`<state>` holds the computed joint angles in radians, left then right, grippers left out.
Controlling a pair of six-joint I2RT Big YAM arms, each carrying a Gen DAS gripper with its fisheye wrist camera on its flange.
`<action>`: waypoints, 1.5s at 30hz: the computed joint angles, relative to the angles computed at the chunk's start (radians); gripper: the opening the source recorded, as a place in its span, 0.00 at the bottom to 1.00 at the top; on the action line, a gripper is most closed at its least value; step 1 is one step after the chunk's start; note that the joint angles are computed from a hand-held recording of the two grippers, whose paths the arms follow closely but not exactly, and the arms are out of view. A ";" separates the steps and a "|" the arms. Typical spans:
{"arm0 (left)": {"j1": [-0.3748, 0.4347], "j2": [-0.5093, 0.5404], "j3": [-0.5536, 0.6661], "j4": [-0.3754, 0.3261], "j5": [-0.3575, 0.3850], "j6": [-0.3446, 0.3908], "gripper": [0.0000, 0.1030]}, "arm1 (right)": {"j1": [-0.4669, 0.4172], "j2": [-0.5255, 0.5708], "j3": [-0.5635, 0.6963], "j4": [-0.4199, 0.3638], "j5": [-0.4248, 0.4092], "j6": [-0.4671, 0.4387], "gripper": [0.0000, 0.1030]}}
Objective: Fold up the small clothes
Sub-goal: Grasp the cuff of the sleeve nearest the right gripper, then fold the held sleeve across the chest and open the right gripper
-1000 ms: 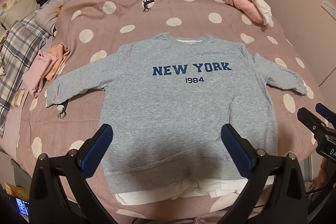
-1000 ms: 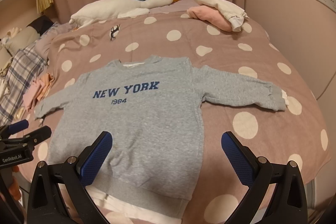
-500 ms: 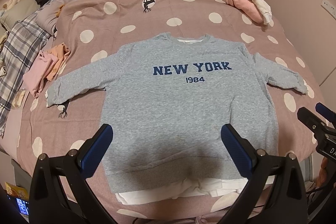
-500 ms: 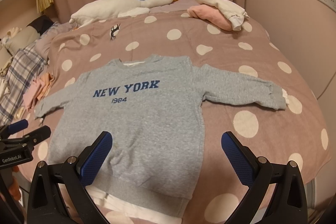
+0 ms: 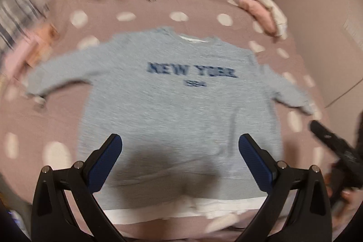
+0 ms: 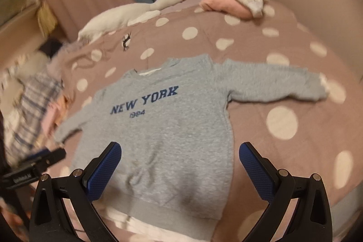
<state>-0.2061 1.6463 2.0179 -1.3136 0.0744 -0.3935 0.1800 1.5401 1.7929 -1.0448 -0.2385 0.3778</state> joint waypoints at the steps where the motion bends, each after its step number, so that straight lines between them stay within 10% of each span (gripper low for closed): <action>1: 0.009 -0.002 -0.012 0.022 0.047 -0.018 1.00 | -0.019 0.001 -0.015 0.016 -0.018 0.031 1.00; 5: 0.051 0.001 -0.074 0.110 0.224 -0.130 1.00 | -0.099 0.001 -0.082 0.073 -0.055 0.153 1.00; 26: 0.068 0.148 0.073 0.060 0.206 -0.196 1.00 | -0.337 0.134 -0.111 0.338 -0.144 0.505 0.99; 32: 0.069 0.169 0.094 0.034 0.195 -0.180 1.00 | -0.350 0.204 -0.042 0.357 -0.108 0.602 0.58; 35: 0.074 0.166 0.091 0.032 0.188 -0.176 1.00 | -0.353 0.223 -0.015 0.327 -0.081 0.612 0.25; 45: 0.114 0.104 0.010 0.070 0.165 -0.193 1.00 | -0.205 0.298 0.339 0.110 0.046 0.225 0.19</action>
<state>-0.0921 1.7504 2.0284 -1.2437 0.2398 -0.5868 -0.0245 1.8376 2.1323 -0.9344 -0.1928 0.6030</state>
